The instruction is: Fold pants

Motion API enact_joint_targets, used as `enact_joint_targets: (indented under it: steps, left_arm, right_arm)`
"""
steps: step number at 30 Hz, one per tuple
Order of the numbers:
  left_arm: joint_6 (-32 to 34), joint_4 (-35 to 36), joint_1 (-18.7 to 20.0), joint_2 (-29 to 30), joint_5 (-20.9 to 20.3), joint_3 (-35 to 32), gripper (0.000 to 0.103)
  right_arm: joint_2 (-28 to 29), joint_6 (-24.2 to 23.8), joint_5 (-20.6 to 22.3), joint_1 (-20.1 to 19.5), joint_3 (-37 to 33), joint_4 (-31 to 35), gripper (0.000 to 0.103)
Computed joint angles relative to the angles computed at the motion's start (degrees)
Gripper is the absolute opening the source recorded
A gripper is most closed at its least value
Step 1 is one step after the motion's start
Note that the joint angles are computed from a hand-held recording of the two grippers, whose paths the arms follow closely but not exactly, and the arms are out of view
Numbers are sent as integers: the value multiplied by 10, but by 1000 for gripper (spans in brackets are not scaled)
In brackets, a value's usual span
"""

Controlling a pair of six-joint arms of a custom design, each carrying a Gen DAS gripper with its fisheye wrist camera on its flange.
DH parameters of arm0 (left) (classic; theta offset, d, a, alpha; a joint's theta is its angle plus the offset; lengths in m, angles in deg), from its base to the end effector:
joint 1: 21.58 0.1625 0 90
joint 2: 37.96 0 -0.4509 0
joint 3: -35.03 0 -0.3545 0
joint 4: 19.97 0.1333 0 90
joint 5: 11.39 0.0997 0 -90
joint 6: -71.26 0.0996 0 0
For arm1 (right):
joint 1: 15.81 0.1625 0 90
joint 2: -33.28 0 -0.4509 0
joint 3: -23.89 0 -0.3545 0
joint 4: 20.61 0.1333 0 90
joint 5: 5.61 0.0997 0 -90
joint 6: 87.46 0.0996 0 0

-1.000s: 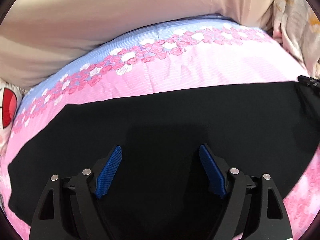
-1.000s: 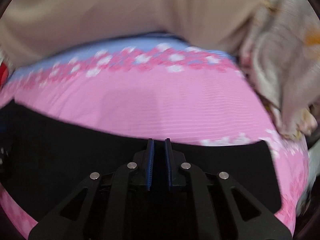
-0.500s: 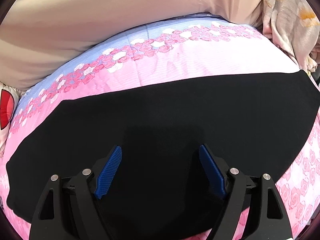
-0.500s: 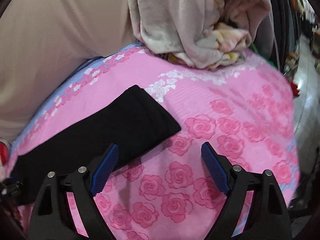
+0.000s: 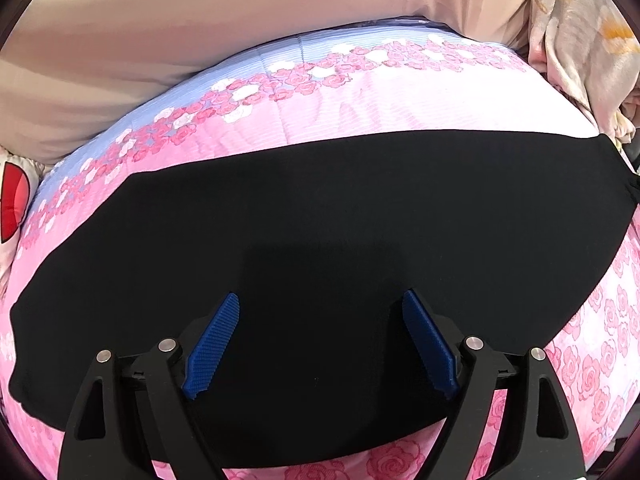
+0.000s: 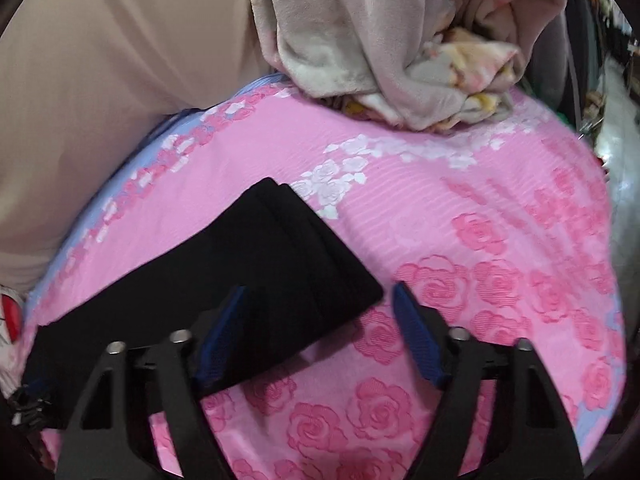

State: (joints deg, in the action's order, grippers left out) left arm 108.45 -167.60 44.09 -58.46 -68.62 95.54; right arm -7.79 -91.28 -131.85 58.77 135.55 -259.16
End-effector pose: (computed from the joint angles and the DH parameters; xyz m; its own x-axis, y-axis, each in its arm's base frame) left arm -0.1649 -0.8191 0.0429 -0.4268 0.6820 -0.5939 0.8167 0.5727 0.0707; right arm -0.0764 -0.5568 0.2051 -0.6261 0.7567 0.1882 0.0138 0.2521 -0.9676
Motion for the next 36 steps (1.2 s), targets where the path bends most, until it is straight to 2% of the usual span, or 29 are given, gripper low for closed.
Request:
enact_joint_targets:
  steps: [2,4,5,6,7,9,11,13,14,15,16,17,19,20,22,24,25,27,29,30,31,33,34,35,36]
  left_arm:
    - [-3,5,1,-2,-2,-1,81]
    - [-9,16,2,-1,-3,-7,81]
    - [-10,18,2,0,-4,-8,81]
    - [-10,18,2,2,-4,-10,81]
    - [-11,19,1,3,-3,-11,81]
    - [-13,24,-1,3,-6,-13,81]
    - [-10,21,-4,1,-12,-8,81]
    - [-3,15,-6,0,-17,0,81]
    - [-2,16,-6,0,-17,3,81]
    - [-2,19,-6,1,-17,5,81]
    - [-1,21,-7,1,-17,6,81]
    - [3,13,-7,2,-14,11,81]
    - [5,13,-8,3,-15,9,81]
    - [3,18,-7,4,-18,6,81]
    - [-2,24,-7,7,-19,0,81]
    - [-2,19,-8,8,-18,0,82]
    - [-2,18,-8,9,-17,0,82]
    - [0,14,-10,7,-15,4,82]
    - [3,12,-10,5,-16,7,82]
    - [3,13,-10,4,-16,7,82]
    - [1,14,-9,5,-16,6,82]
    - [-4,21,-8,7,-17,1,82]
    - [-5,23,-8,8,-18,-1,82]
    - [-6,23,-7,9,-19,-2,82]
    - [-6,22,-7,9,-18,-2,82]
  right_arm:
    - [-7,-3,4,-3,7,20,46]
    - [-9,-2,13,-12,5,33,45]
    - [-9,-6,16,-14,3,32,35]
    - [-12,-12,26,-15,5,33,20]
    - [-13,-24,26,-12,3,30,16]
    - [-5,-79,-12,8,-16,2,14]
    - [-2,-109,-44,20,-33,-17,14]
    - [-2,-102,-62,12,-40,-6,15]
    - [-8,-72,-56,-3,-34,27,18]
    - [-14,-44,-27,-16,-20,37,21]
    - [-15,-39,-18,-17,-12,23,22]
    - [-18,-41,-11,-13,-2,9,25]
    - [-12,-70,-25,0,-2,-27,25]
    - [-14,-81,-30,4,-2,-21,25]
    - [-23,-68,-12,-2,1,15,25]
    - [-22,-63,-13,-5,-8,53,25]
    - [-14,-76,-23,-4,-19,52,23]
    - [-11,-94,-41,0,-29,46,8]
    - [-13,-104,-51,2,-27,2,5]
    - [-18,-96,-41,-2,-20,-10,5]
    - [-22,-93,-36,-5,-20,0,5]
    - [-10,-98,-63,-9,-48,56,5]
    - [-10,-102,-66,-6,-50,53,6]
    - [-18,-99,-61,-2,-38,40,14]
    - [-24,-87,-50,-2,-24,31,29]
